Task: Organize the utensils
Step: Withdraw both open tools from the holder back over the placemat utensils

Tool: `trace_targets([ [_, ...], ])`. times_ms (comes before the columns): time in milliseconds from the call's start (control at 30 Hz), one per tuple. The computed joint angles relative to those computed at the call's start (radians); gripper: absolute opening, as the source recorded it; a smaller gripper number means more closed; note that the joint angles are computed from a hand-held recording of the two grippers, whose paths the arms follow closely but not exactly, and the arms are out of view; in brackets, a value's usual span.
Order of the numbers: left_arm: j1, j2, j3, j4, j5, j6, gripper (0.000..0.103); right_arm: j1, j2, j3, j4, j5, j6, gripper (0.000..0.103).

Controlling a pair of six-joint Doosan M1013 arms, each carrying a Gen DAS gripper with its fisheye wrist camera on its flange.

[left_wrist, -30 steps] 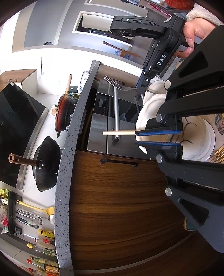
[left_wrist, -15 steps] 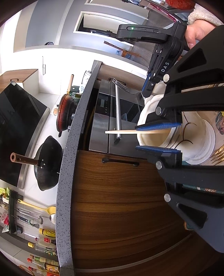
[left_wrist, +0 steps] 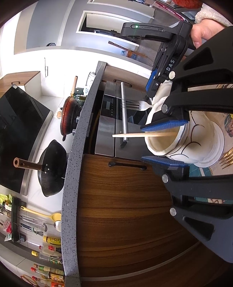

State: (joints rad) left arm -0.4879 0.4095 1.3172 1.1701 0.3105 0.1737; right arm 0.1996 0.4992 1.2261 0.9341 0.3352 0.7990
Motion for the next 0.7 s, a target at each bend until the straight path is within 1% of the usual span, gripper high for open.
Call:
trace_targets([
  [33, -0.002, -0.001, 0.001, 0.015, 0.009, -0.013, 0.038, 0.0, -0.005, 0.006, 0.009, -0.005, -0.01, 0.034],
  [67, -0.004, -0.004, 0.005, 0.041, 0.02, -0.037, 0.046, -0.001, -0.01, 0.012, 0.015, -0.01, -0.016, 0.036],
  [100, -0.008, -0.009, 0.013, 0.071, 0.032, -0.063, 0.05, -0.001, -0.017, 0.022, 0.028, -0.016, -0.031, 0.04],
  [133, -0.011, -0.014, 0.022, 0.086, 0.044, -0.075, 0.051, -0.002, -0.028, 0.036, 0.052, -0.019, -0.057, 0.044],
  [167, -0.013, -0.018, 0.027, 0.086, 0.054, -0.073, 0.055, -0.004, -0.037, 0.048, 0.073, -0.021, -0.079, 0.047],
  [200, -0.017, -0.023, 0.035, 0.073, 0.071, -0.064, 0.059, -0.004, -0.043, 0.055, 0.083, -0.022, -0.089, 0.057],
  [233, -0.018, -0.027, 0.041, 0.061, 0.08, -0.057, 0.062, -0.005, -0.054, 0.069, 0.106, -0.026, -0.114, 0.064],
  [267, -0.021, -0.034, 0.05, 0.043, 0.09, -0.046, 0.066, -0.006, -0.064, 0.083, 0.139, -0.028, -0.146, 0.068],
  [300, -0.024, -0.041, 0.061, 0.017, 0.102, -0.029, 0.071, -0.008, -0.076, 0.1, 0.173, -0.027, -0.18, 0.073],
  [333, -0.027, -0.049, 0.072, -0.011, 0.116, -0.007, 0.073, -0.01, -0.084, 0.111, 0.194, -0.024, -0.199, 0.079],
  [367, -0.03, -0.053, 0.078, -0.023, 0.126, 0.004, 0.077, -0.014, -0.095, 0.129, 0.229, -0.019, -0.23, 0.082],
  [433, -0.041, -0.065, 0.093, -0.072, 0.166, 0.059, 0.083, -0.02, -0.111, 0.156, 0.264, -0.007, -0.254, 0.091],
  [500, -0.05, -0.066, 0.087, -0.194, 0.225, 0.19, 0.087, -0.027, -0.125, 0.184, 0.272, 0.008, -0.246, 0.094],
  [567, -0.054, -0.068, 0.086, -0.319, 0.27, 0.307, 0.087, -0.031, -0.133, 0.202, 0.238, 0.018, -0.204, 0.095],
  [633, -0.057, -0.07, 0.09, -0.402, 0.296, 0.379, 0.087, -0.032, -0.141, 0.218, 0.176, 0.024, -0.14, 0.095],
  [700, -0.06, -0.071, 0.093, -0.464, 0.333, 0.424, 0.087, -0.036, -0.145, 0.23, 0.133, 0.038, -0.087, 0.095],
])
